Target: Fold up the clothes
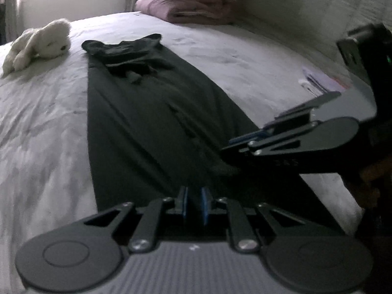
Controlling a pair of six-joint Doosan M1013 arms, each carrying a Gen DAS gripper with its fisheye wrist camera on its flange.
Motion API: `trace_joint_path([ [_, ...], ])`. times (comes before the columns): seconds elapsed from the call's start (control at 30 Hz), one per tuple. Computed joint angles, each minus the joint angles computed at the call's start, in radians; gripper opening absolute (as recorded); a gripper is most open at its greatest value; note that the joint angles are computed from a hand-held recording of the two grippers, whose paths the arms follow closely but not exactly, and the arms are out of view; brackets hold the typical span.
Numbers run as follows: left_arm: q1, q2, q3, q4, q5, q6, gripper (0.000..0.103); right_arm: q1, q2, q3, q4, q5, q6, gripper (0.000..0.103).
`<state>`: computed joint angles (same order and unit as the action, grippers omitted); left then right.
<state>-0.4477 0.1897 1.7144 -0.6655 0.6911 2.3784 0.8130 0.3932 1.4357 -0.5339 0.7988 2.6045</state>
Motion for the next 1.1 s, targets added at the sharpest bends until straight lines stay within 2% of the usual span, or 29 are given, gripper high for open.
trace_joint_path([
  [0.3,-0.007,-0.067,0.064,0.011,0.028,0.009,0.019,0.066,-0.020,0.027,-0.065,0.035,0.067,0.016],
  [0.4,0.006,-0.081,0.078,-0.004,0.060,0.011,0.019,0.085,-0.026,0.038,-0.074,0.033,0.069,0.020],
  [0.5,0.017,-0.094,0.089,-0.018,0.100,0.023,0.019,0.100,-0.031,0.050,-0.081,0.025,0.092,0.020],
  [0.77,0.020,-0.130,0.118,-0.002,0.147,0.071,0.019,0.141,-0.038,0.059,-0.111,0.040,0.140,0.020],
  [1.1,0.013,-0.152,0.136,0.026,0.154,0.112,0.026,0.181,-0.040,0.068,-0.162,0.041,0.234,0.020],
])
